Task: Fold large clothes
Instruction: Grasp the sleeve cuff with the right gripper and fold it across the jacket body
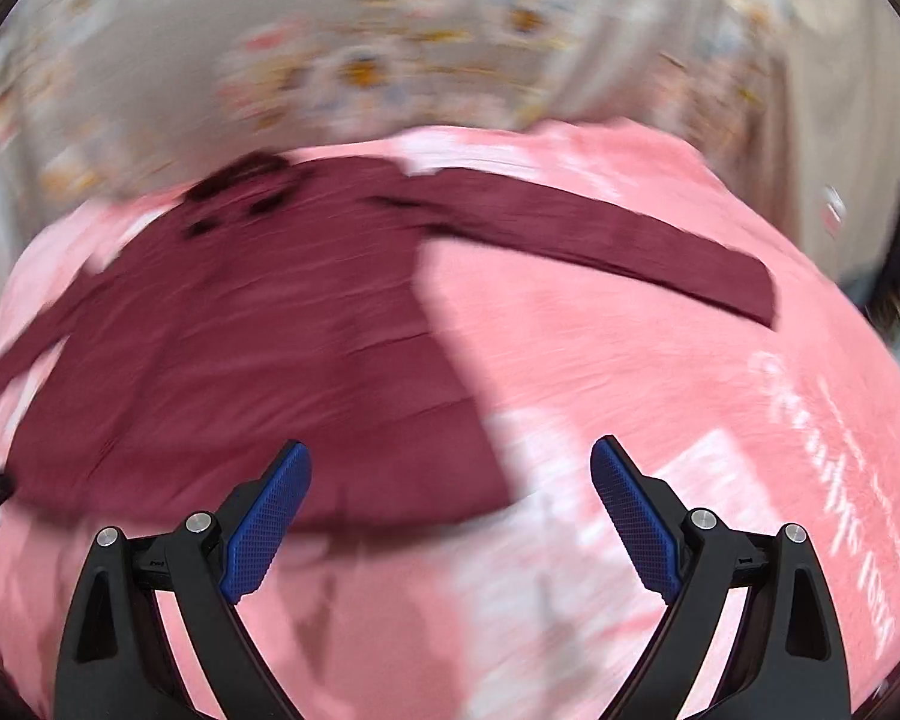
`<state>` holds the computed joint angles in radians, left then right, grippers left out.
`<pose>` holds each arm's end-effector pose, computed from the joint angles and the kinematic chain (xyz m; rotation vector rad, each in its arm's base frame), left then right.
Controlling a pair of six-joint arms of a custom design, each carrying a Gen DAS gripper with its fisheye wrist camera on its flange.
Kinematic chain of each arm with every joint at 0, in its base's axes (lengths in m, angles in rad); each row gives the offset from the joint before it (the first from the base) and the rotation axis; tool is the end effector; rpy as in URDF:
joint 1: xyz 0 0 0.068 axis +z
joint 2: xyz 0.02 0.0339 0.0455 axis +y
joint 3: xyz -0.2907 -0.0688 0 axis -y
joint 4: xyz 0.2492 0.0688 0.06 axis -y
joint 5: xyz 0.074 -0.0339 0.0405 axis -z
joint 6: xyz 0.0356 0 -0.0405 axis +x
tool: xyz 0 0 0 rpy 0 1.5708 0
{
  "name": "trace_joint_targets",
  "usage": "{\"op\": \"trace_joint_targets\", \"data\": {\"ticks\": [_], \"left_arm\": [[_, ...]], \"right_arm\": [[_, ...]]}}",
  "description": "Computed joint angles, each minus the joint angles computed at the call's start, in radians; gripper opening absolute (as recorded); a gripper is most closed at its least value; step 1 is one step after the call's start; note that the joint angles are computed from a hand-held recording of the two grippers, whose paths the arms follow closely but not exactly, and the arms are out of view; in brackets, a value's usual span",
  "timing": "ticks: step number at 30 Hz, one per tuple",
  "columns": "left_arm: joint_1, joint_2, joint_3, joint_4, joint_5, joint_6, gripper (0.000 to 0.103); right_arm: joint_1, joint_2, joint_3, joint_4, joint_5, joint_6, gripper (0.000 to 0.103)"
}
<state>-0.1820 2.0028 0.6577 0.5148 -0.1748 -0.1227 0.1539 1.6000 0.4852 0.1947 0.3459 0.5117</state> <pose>0.3252 -0.0536 0.0675 -0.0104 2.3856 0.0660 0.2560 0.0275 0.1212 0.5702 2.3529 -0.1327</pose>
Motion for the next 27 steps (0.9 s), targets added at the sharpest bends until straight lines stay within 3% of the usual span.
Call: {"op": "trace_joint_targets", "data": {"ticks": [3,6,12,16,19,21,23,27], "left_arm": [[0.053,0.053,0.112,-0.062,0.048,-0.021,0.098],[0.086,0.103,0.215,-0.125,0.078,-0.042,0.098],[0.108,0.211,0.386,-0.177,0.002,-0.061,0.098],[0.129,0.275,0.482,-0.225,-0.022,-0.067,0.098],[0.139,0.317,0.537,-0.254,-0.045,-0.069,0.098],[0.146,0.338,0.559,-0.265,-0.059,-0.069,0.098],[0.159,0.358,0.582,-0.281,-0.058,-0.069,0.098],[0.18,0.378,0.6,-0.288,-0.062,-0.064,0.098]], "right_arm": [[-0.277,0.077,0.021,0.11,-0.205,-0.068,0.092],[-0.47,0.203,0.094,0.172,-0.324,-0.073,0.092],[-0.692,0.418,0.248,0.235,-0.448,0.03,0.092],[-0.759,0.508,0.341,0.23,-0.444,0.076,0.087],[-0.777,0.562,0.424,0.217,-0.391,0.134,0.061],[-0.784,0.586,0.477,0.188,-0.372,0.151,0.019],[-0.776,0.615,0.577,0.114,-0.381,0.156,0.009],[-0.661,0.545,0.648,0.113,-0.304,0.056,0.005]]}}
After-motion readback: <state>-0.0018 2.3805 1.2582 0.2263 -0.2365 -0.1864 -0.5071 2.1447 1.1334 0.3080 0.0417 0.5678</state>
